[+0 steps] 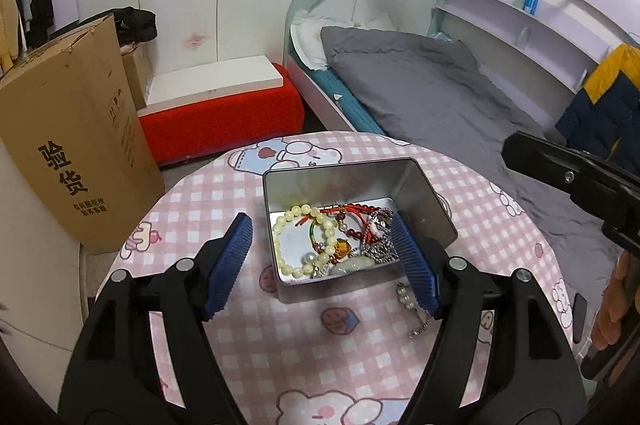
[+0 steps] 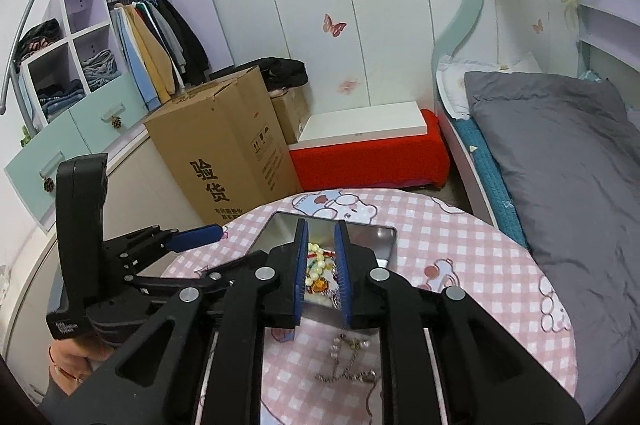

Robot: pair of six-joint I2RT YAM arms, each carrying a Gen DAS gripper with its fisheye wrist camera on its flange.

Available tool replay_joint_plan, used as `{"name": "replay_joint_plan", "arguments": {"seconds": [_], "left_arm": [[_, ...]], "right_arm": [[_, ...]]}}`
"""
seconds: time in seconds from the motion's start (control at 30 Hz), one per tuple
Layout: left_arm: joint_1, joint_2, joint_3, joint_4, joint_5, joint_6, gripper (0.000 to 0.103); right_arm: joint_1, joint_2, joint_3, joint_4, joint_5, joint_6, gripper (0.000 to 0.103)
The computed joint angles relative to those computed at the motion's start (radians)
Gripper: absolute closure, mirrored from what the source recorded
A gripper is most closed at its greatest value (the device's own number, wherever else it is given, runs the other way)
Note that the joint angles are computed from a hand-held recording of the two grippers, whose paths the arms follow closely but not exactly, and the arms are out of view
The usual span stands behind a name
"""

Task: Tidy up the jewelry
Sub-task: 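Carry both necklaces over the grey box and open both tools, then grasp the remaining pearl chain with the right tool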

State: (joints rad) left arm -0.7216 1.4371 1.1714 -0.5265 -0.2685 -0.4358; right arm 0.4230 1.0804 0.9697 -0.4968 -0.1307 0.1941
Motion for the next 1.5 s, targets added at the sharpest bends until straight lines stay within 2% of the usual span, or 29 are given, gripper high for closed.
{"name": "replay_joint_plan", "arguments": {"seconds": [0.1,0.43,0.53,0.6,0.77,0.97,1.07,1.13,1.2,1.27,1.4,1.5], "left_arm": [[-0.021,-0.028,-0.022,-0.018,-0.029,-0.01,0.032],[-0.055,-0.135,-0.159,-0.017,-0.04,-0.093,0.032],[-0.061,-0.153,-0.195,-0.009,-0.038,-0.111,0.032],[-0.073,-0.161,-0.218,-0.007,-0.049,-0.127,0.032],[-0.077,-0.175,-0.267,0.003,-0.041,-0.143,0.032],[-0.062,-0.183,-0.293,0.011,-0.026,-0.155,0.032],[-0.063,-0.186,-0.298,0.012,-0.026,-0.155,0.032],[-0.064,-0.184,-0.3,0.012,-0.026,-0.158,0.032],[-0.063,-0.186,-0.304,0.012,-0.02,-0.161,0.032],[-0.06,-0.189,-0.308,0.014,-0.012,-0.166,0.032],[-0.07,-0.192,-0.311,0.01,-0.015,-0.174,0.032],[-0.086,-0.2,-0.317,0.005,-0.02,-0.185,0.032]], "right_arm": [[-0.004,-0.047,-0.031,-0.024,0.008,-0.004,0.086],[-0.011,-0.135,-0.191,-0.051,0.018,0.038,0.079],[0.014,-0.128,-0.238,-0.046,0.042,0.051,0.073],[0.045,-0.11,-0.254,-0.037,0.071,0.06,0.069],[0.115,-0.006,-0.277,0.01,0.141,0.072,0.067],[0.154,0.084,-0.281,0.066,0.156,0.047,0.06],[0.207,0.119,-0.284,0.096,0.242,0.02,0.059],[0.239,0.137,-0.275,0.091,0.298,-0.007,0.071],[0.24,0.137,-0.267,0.075,0.286,-0.023,0.096],[0.227,0.126,-0.268,0.058,0.263,-0.032,0.098],[0.191,0.059,-0.297,0.027,0.103,-0.02,0.099],[0.23,-0.007,-0.317,-0.003,0.045,0.004,0.1]]}}
